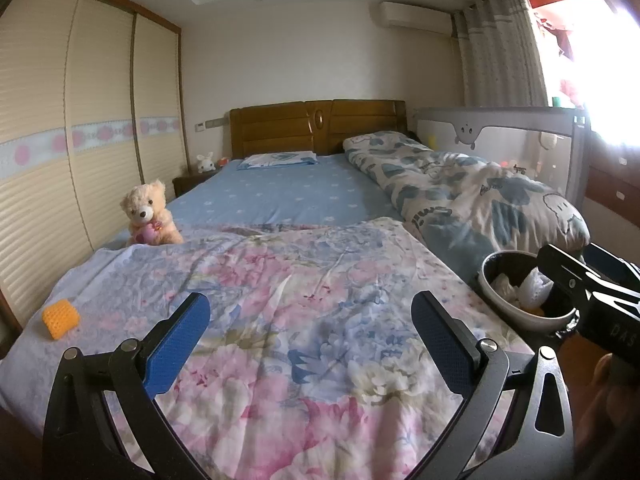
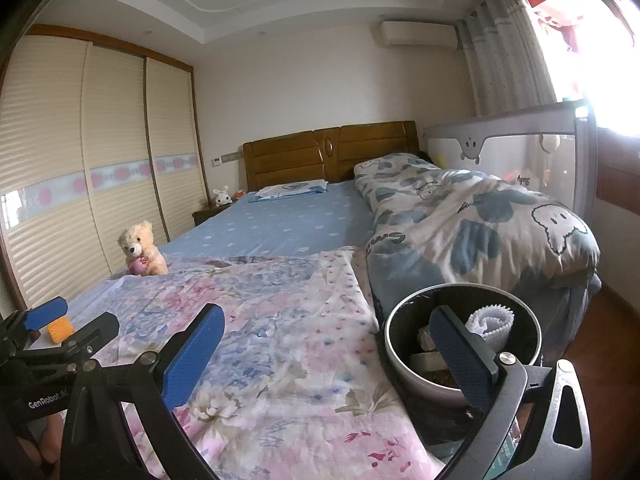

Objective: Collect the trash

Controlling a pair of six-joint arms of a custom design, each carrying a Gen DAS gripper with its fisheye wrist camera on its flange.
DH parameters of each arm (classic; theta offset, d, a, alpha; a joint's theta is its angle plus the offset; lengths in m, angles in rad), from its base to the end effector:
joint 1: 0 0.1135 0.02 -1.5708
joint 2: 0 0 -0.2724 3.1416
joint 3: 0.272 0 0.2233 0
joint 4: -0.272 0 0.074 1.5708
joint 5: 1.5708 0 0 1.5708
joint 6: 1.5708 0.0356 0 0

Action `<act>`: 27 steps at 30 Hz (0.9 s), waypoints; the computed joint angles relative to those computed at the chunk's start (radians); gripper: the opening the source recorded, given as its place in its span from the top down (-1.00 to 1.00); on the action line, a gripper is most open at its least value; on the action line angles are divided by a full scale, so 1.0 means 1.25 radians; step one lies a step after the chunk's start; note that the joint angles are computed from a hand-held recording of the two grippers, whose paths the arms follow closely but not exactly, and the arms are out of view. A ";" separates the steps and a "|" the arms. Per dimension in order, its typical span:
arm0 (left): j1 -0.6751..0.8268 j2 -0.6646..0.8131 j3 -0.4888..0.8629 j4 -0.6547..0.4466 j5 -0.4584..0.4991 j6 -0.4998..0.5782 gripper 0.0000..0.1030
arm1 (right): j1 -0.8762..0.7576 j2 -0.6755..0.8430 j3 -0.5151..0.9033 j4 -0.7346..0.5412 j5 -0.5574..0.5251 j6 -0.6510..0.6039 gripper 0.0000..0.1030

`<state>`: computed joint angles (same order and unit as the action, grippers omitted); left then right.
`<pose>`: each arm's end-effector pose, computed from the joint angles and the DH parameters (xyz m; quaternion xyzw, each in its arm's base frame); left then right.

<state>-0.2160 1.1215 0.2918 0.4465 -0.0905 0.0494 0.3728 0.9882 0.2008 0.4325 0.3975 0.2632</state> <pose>0.1889 -0.0382 0.1998 0.0845 0.8240 -0.0091 0.5601 0.1583 0.0471 0.1938 0.0685 0.8096 0.0211 0.5825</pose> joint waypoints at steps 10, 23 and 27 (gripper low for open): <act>0.000 0.001 0.000 -0.002 0.002 -0.003 -1.00 | 0.010 -0.006 0.006 -0.016 0.007 0.003 -1.00; -0.015 -0.001 -0.001 -0.007 -0.011 -0.009 -1.00 | 0.020 -0.006 0.009 -0.021 0.015 0.008 -1.00; -0.010 -0.004 -0.003 -0.006 -0.007 -0.008 -1.00 | 0.038 -0.006 0.016 -0.031 0.028 0.014 -1.00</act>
